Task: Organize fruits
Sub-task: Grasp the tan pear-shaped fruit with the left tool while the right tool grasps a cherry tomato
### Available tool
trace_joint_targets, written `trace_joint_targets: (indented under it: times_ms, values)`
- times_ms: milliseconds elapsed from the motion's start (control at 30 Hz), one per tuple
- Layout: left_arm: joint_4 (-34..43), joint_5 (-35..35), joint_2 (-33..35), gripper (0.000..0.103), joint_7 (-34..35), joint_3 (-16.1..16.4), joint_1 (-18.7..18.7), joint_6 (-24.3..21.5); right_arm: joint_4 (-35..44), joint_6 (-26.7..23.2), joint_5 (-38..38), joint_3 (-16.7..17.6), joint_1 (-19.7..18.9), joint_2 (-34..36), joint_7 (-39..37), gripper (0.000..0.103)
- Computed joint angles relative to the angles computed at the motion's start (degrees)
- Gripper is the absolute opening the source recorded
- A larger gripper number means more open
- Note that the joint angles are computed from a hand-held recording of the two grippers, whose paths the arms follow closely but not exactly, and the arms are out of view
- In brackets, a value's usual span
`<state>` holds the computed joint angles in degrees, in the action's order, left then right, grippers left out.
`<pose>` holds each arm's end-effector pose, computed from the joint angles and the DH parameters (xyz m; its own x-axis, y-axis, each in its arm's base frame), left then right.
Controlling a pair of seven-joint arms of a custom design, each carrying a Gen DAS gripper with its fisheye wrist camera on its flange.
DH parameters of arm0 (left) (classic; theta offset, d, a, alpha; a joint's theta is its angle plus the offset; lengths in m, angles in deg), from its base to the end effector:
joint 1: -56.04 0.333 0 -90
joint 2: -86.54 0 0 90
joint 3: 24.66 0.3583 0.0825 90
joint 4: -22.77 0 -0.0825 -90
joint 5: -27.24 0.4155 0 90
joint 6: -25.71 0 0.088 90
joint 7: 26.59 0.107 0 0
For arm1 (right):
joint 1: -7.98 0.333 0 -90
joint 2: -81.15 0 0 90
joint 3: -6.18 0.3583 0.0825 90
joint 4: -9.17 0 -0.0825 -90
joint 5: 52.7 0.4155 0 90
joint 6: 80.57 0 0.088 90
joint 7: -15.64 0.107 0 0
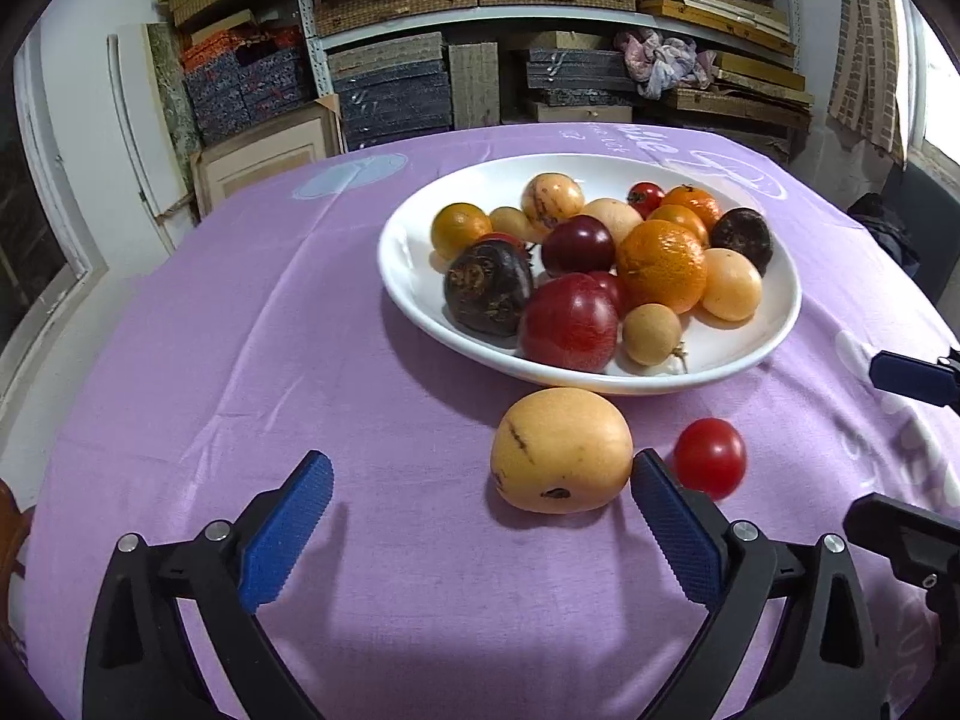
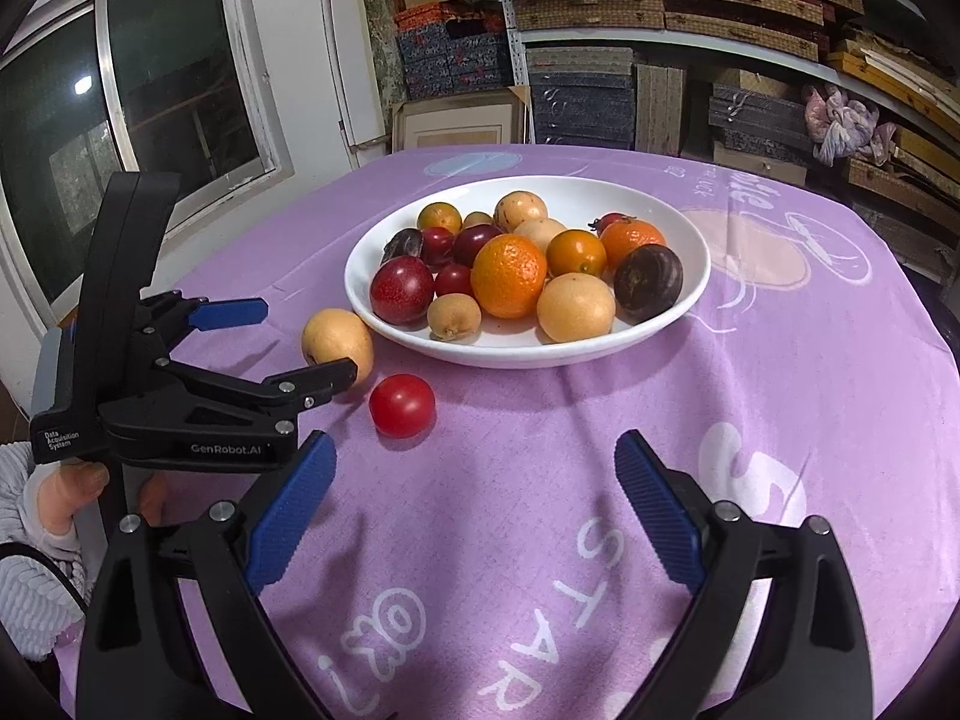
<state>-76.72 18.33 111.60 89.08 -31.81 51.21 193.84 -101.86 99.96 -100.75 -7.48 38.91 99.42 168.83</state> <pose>0.7407 -0.1323 0.4390 -0.4159 -0.9002 -0.1295 -0.6195 0.3846 -0.6843 0.6277 0.2803 0.4274 0.1516 -0.9790 -0.1366 -0.6356 0.0093 -0.7720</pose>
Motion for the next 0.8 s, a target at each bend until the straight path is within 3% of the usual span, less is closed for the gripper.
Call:
trace_joint_targets:
  times_ms: [33,133,267,400,600,800]
  values:
    - [0.3,0.5,0.2,0.1,-0.8,0.4,0.0,0.1,0.3,-0.8,0.8,1.1,-0.7,0.1,-1.1,0.092]
    - [2.2,-5.6,1.0,0.1,4.6,-5.4,5.3,-3.8,2.0,-4.0,5.0,6.5,-4.4,1.2,-7.2,0.092]
    - [3.5,-13.0,1.5,0.099,11.8,-9.7,9.2,-7.1,5.5,-8.5,7.4,9.1,-5.4,3.2,-13.3,0.085]
    - [4.5,-19.5,1.8,0.094,17.5,-11.2,10.7,-10.1,7.4,-10.2,11.6,11.4,-6.8,4.7,-18.1,0.083]
    - [7.7,-22.7,3.2,0.074,17.7,-8.7,9.0,-14.4,6.6,-8.0,15.3,10.9,-7.0,4.7,-18.9,0.083]
    - [7.5,-19.5,3.1,0.066,15.2,-6.0,6.4,-14.0,6.8,-8.6,17.2,10.8,-6.6,4.9,-21.2,0.083]
